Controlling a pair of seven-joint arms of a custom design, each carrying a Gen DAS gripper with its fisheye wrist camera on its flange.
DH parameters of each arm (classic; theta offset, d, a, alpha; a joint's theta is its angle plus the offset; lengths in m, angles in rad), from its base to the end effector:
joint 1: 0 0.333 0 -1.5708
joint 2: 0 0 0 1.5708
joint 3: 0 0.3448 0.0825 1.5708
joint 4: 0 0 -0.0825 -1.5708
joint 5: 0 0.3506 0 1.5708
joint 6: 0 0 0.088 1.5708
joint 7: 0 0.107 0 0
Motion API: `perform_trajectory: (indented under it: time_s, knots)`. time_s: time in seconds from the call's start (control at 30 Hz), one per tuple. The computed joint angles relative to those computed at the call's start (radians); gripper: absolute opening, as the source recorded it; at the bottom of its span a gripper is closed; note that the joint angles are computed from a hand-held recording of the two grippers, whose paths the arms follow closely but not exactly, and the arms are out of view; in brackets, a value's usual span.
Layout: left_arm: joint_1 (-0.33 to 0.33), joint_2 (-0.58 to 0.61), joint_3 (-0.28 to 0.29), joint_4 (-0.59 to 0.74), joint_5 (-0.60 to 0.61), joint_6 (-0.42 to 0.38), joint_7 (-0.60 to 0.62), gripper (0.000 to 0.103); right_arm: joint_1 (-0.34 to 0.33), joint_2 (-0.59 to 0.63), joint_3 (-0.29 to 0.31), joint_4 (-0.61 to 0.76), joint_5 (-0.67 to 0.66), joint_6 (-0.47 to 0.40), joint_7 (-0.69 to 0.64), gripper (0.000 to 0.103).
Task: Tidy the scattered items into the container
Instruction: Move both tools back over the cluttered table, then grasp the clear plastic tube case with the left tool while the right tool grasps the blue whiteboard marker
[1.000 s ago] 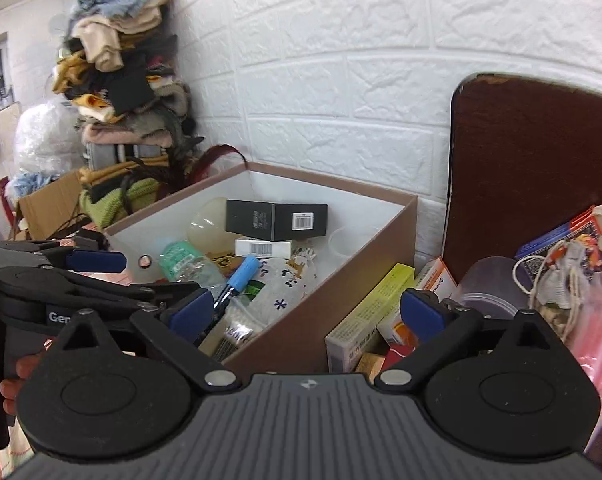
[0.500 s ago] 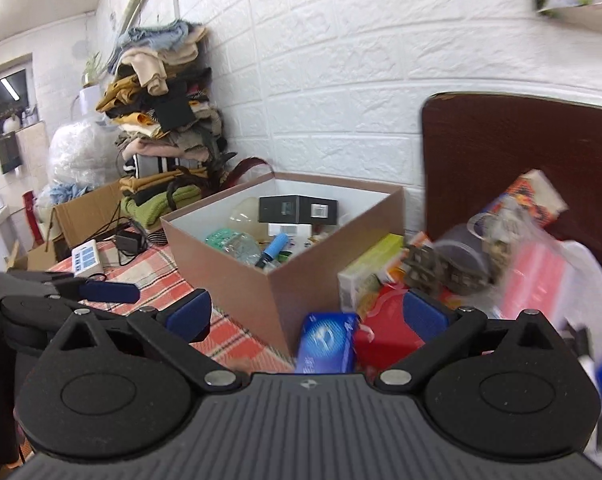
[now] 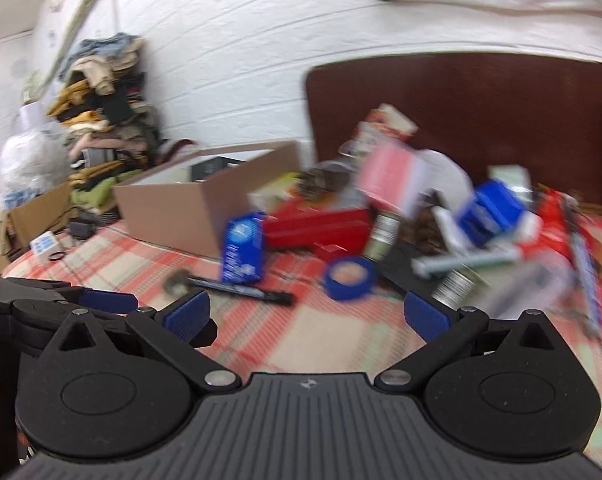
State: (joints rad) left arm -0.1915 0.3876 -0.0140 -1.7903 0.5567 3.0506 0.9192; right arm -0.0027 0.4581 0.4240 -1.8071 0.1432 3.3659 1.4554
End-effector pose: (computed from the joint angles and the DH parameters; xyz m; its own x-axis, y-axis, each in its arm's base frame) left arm 0.6513 -0.1763 0.4780 -0.1058 -0.9931 0.0499 -0.6330 0.0285 -0.7736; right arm 0.6458 0.2105 0.4926 0.3295 -0.9248 -0.1902 -0.4620 0.0178 -0.8867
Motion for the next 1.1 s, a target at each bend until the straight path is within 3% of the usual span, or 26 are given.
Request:
perform_trajectory:
  time_s: [0.17, 0.3, 0.47, 0.63, 0.83, 1.1]
  knots:
    - [0.022, 0.006, -0.08, -0.026, -0.039, 0.03, 0.072, 0.103, 0.107, -0.115, -0.162, -0.159, 0.065, 0.05, 0.024, 0.103]
    - [0.041, 0.026, -0.14, -0.009, -0.099, 0.038, 0.154, 0.103, 0.162, -0.158, -0.243, -0.23, 0.07, 0.106, 0.013, 0.103]
    - [0.012, 0.087, -0.15, 0.087, -0.133, 0.01, 0.223, 0.103, 0.187, -0.156, -0.303, -0.237, 0.093, 0.13, 0.017, 0.103]
    - [0.021, 0.2, -0.218, 0.253, -0.195, -0.077, 0.355, 0.103, 0.179, -0.127, -0.337, -0.209, 0.119, 0.112, 0.031, 0.103]
    - [0.013, 0.354, -0.294, 0.493, -0.298, -0.223, 0.541, 0.098, 0.267, -0.078, -0.474, -0.153, 0.239, 0.09, -0.035, 0.103]
    - [-0.06, 0.494, -0.258, 0.749, -0.382, -0.404, 0.665, 0.083, 0.349, 0.021, -0.618, -0.039, 0.335, -0.002, -0.078, 0.103]
